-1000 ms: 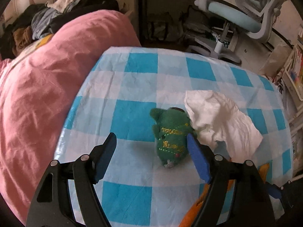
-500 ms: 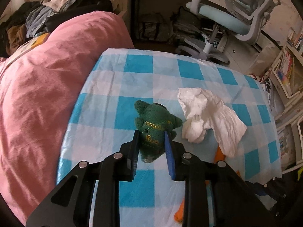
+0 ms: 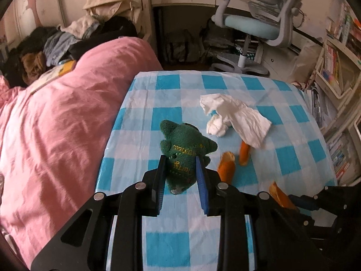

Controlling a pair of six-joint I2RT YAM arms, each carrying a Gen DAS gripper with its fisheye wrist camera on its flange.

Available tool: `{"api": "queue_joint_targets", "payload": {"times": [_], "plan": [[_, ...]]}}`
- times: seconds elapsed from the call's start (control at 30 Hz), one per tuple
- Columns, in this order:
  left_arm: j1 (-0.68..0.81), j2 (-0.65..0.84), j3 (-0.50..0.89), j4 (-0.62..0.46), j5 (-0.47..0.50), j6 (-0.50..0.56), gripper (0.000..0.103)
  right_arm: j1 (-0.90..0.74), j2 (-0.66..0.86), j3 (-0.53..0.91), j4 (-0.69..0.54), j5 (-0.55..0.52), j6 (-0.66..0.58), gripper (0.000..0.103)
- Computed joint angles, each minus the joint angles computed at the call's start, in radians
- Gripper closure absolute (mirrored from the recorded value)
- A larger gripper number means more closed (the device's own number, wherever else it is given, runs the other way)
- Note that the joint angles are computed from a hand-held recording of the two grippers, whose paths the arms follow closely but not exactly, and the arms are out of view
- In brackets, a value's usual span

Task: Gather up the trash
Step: 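Carry the peel strip and green toy to the wastebasket and open both tools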

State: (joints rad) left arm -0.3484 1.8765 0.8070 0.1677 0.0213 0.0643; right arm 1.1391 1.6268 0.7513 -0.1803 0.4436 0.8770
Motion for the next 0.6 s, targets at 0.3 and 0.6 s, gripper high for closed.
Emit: {"api": "queue_joint_targets", "payload": {"times": [0.3,0.6], "plan": [[-0.008,-0.213,-0.235,0.073,-0.013,0.009,0.079,0.096,0.004,0.022,-0.002,0.043,0.069,0.083],[0.016,-0.432,-0.423,0.077,0.000,0.030,0.079,0.231,0.065,0.104,-0.031,0.084,0.124,0.083]]}}
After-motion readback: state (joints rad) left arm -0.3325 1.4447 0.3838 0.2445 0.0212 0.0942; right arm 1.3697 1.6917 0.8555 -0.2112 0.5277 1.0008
